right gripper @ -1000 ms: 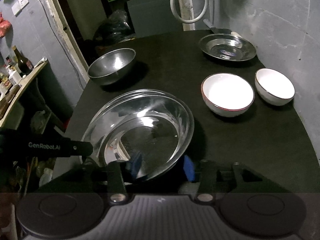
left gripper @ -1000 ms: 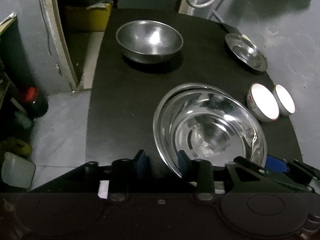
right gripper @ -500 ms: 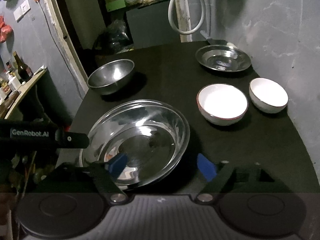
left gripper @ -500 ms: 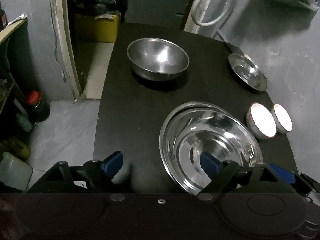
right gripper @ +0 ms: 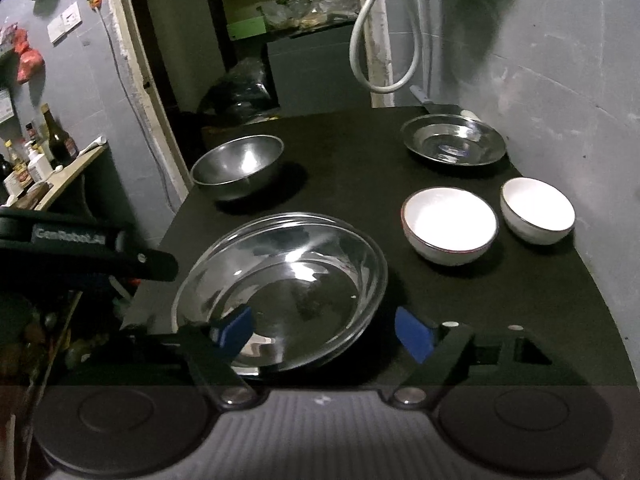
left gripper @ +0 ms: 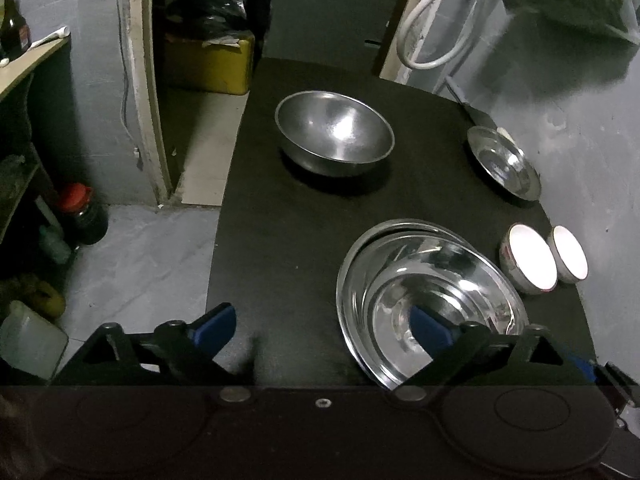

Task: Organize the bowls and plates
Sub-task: 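Open both grippers and withdraw from the stacked plates, then move both grippers toward the small labeled steel plate by the wall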

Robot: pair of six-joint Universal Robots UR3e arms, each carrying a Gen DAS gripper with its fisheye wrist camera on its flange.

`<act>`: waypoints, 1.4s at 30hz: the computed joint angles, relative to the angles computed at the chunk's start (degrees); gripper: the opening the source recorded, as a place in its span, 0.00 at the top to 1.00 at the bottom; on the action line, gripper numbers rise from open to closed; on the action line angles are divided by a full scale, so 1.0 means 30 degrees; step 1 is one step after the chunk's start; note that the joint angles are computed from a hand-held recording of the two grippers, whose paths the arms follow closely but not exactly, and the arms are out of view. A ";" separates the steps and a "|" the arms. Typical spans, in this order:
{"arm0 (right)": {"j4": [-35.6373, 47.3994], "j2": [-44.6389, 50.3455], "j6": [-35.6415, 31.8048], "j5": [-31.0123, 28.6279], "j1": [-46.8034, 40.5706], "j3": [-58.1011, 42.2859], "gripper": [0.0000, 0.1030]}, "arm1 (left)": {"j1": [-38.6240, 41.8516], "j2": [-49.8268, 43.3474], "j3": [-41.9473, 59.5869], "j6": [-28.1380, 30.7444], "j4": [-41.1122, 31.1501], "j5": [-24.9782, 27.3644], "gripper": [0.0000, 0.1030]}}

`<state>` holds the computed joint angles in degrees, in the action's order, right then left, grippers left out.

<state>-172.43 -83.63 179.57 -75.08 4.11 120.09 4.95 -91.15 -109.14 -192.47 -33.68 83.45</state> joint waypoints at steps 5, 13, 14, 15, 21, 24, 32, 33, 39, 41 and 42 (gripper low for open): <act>0.0160 0.0066 0.0159 -0.0138 -0.0050 0.0017 0.40 | 0.0413 0.0247 -0.0402 -0.0164 0.0194 -0.0525 0.01; 0.0488 0.0432 0.0214 -0.0057 -0.0007 -0.0237 0.46 | 0.0497 0.0139 -0.0265 -0.0096 0.0023 -0.0733 0.01; 0.0492 0.0514 0.0176 -0.0054 0.0034 -0.0309 0.46 | 0.0516 0.0133 -0.0270 -0.0060 0.0052 -0.0749 0.01; 0.0495 0.0558 0.0127 -0.0070 0.0091 -0.0363 0.46 | 0.0518 0.0120 -0.0257 -0.0023 0.0056 -0.0748 0.01; 0.0986 0.1325 0.0314 -0.0601 0.0468 -0.1395 0.43 | 0.0510 0.0074 -0.0234 -0.0005 0.0136 -0.0707 0.01; 0.1368 0.1835 0.0317 -0.0796 0.0622 -0.2086 0.42 | 0.0470 -0.0056 -0.0145 0.0055 0.0307 -0.0686 0.01; 0.1479 0.2499 0.0006 -0.0298 0.0341 -0.2538 0.41 | 0.0327 -0.0982 0.0855 0.0110 0.0690 -0.0419 0.01; 0.1505 0.2510 -0.0021 -0.0284 0.0283 -0.2545 0.40 | 0.0266 -0.1219 0.1108 0.0110 0.0725 -0.0364 0.01; 0.0793 0.2025 -0.0065 0.0290 -0.1052 -0.2073 0.25 | -0.0133 -0.3306 0.3267 0.0638 0.1617 -0.0760 0.01; 0.0317 0.2031 -0.0021 0.0582 -0.1770 -0.2349 0.16 | -0.0448 -0.4516 0.4659 0.0874 0.1978 -0.0993 0.01; 0.0141 0.2155 0.0008 0.0690 -0.2030 -0.2599 0.14 | -0.0654 -0.5279 0.5653 0.1003 0.2003 -0.1100 0.01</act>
